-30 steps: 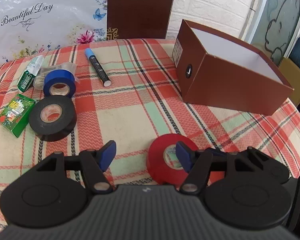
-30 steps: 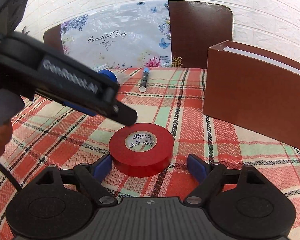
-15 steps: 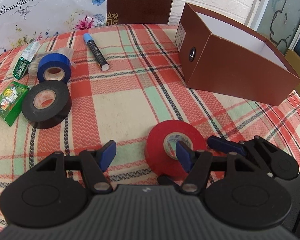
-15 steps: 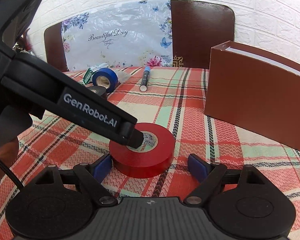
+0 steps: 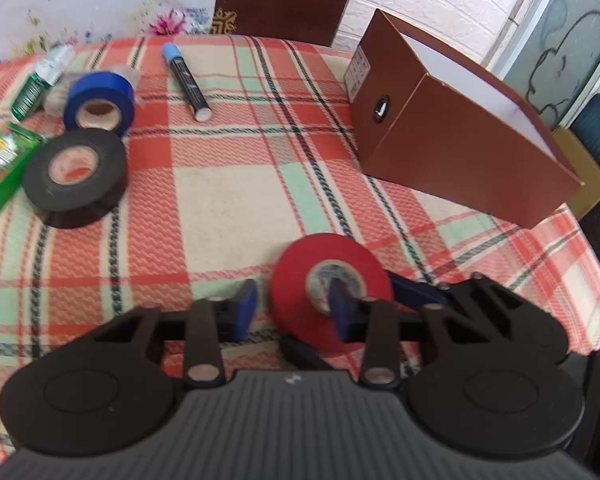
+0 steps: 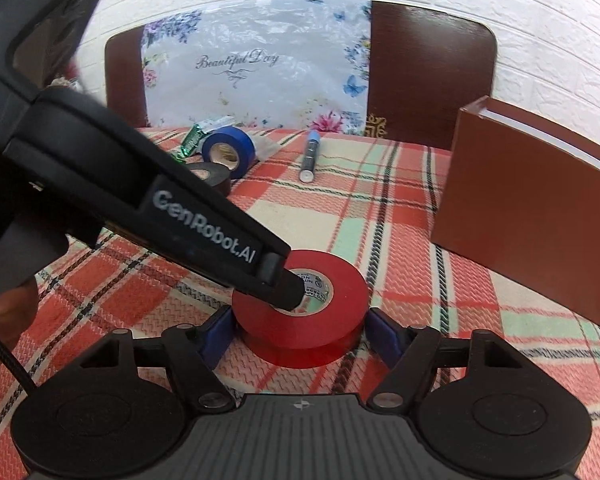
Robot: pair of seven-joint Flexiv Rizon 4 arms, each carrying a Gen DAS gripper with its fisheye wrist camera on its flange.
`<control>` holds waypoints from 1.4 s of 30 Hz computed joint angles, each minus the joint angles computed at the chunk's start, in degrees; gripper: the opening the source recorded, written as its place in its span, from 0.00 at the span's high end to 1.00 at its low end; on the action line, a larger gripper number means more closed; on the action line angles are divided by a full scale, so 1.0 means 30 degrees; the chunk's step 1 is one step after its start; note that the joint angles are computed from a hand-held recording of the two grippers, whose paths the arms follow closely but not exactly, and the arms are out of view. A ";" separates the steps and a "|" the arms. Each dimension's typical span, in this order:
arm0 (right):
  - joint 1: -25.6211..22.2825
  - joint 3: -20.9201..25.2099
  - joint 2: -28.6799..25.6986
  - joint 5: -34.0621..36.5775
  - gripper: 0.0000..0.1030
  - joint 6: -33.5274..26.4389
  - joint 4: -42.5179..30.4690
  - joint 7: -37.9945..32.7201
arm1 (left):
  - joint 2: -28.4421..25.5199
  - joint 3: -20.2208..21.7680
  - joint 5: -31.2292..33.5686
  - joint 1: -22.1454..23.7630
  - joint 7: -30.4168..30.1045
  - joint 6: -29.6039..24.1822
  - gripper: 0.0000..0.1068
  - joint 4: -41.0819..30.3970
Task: Organize objects
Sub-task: 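Carry the red tape roll into the brown box and open the gripper, then move the right gripper to the black tape roll and grasp its rim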
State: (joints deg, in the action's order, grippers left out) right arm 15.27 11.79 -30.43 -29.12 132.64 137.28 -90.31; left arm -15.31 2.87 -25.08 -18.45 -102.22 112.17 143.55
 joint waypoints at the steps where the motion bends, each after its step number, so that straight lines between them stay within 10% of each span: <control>1: -0.0009 0.0013 -0.0032 0.0025 0.33 0.0133 0.0037 -0.0054 | 0.0092 -0.0785 -0.0146 0.0725 0.0121 0.0113 0.67 0.0129; 8: -0.0213 0.0170 -0.0277 0.0479 0.33 0.2337 0.0062 0.0140 | 0.0713 0.1782 -0.3647 -0.3201 0.2999 0.0381 0.73 -0.0611; 14: 0.1076 -0.0941 -0.0251 0.3204 0.33 0.4422 -0.2132 -0.1633 | 0.0388 0.1149 -0.4376 -0.2465 0.6626 0.0204 0.73 -0.3982; 23: -0.0426 -0.1884 -0.1661 0.2885 0.32 0.2477 -0.6348 0.1315 | -0.3293 0.0928 -0.3108 -0.1588 0.8139 -0.2453 0.73 -1.0134; 27: -0.0497 -0.2142 -0.2403 0.3180 0.30 0.1529 -0.7341 0.1998 | -0.4808 0.3637 -0.2881 -0.3665 0.7416 -0.3321 0.73 -1.1648; 34: -0.0325 -0.2034 -0.2744 0.4137 0.30 0.4531 -0.6256 0.1660 | -0.3640 0.3908 -0.1966 -0.3971 0.6358 -0.0166 0.70 -0.9331; 42: -0.0164 -0.1476 -0.1266 0.2400 0.30 0.6311 -0.2743 0.1590 | -0.0440 0.3663 -0.6332 -0.5062 0.6302 0.4509 0.66 -0.3053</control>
State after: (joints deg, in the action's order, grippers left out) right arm 14.77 7.36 -34.23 -21.92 151.57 129.06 -85.54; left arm -16.63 13.86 -44.08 -33.63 -83.32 125.70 134.40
